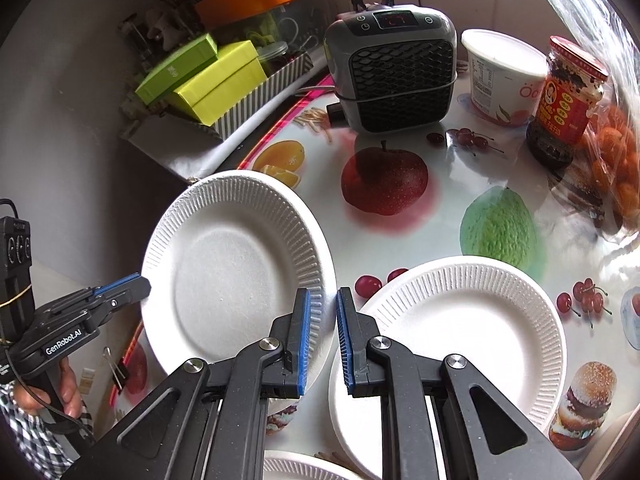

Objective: Organize plates and bowls

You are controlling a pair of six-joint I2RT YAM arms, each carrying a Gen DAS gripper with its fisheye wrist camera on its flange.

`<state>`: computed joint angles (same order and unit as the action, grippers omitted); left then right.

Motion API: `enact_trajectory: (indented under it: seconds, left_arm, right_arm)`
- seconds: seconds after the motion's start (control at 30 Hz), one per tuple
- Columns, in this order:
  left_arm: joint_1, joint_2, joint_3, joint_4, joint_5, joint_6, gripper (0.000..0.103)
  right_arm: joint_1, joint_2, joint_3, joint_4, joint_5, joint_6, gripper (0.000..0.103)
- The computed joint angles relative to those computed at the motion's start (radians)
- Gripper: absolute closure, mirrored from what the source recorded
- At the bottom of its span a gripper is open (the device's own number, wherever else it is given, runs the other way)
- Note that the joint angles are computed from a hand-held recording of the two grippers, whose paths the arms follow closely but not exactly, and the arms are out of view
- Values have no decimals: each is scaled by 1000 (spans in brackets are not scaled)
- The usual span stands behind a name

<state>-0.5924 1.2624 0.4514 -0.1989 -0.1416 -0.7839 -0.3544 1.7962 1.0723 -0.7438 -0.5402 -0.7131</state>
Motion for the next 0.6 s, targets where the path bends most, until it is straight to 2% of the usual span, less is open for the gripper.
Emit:
enact_trajectory:
  seconds: [0.6]
  left_arm:
    - [-136, -73, -18, -73, -60, -82, 88]
  right_arm:
    - [-110, -92, -62, -87, -28, -103, 90]
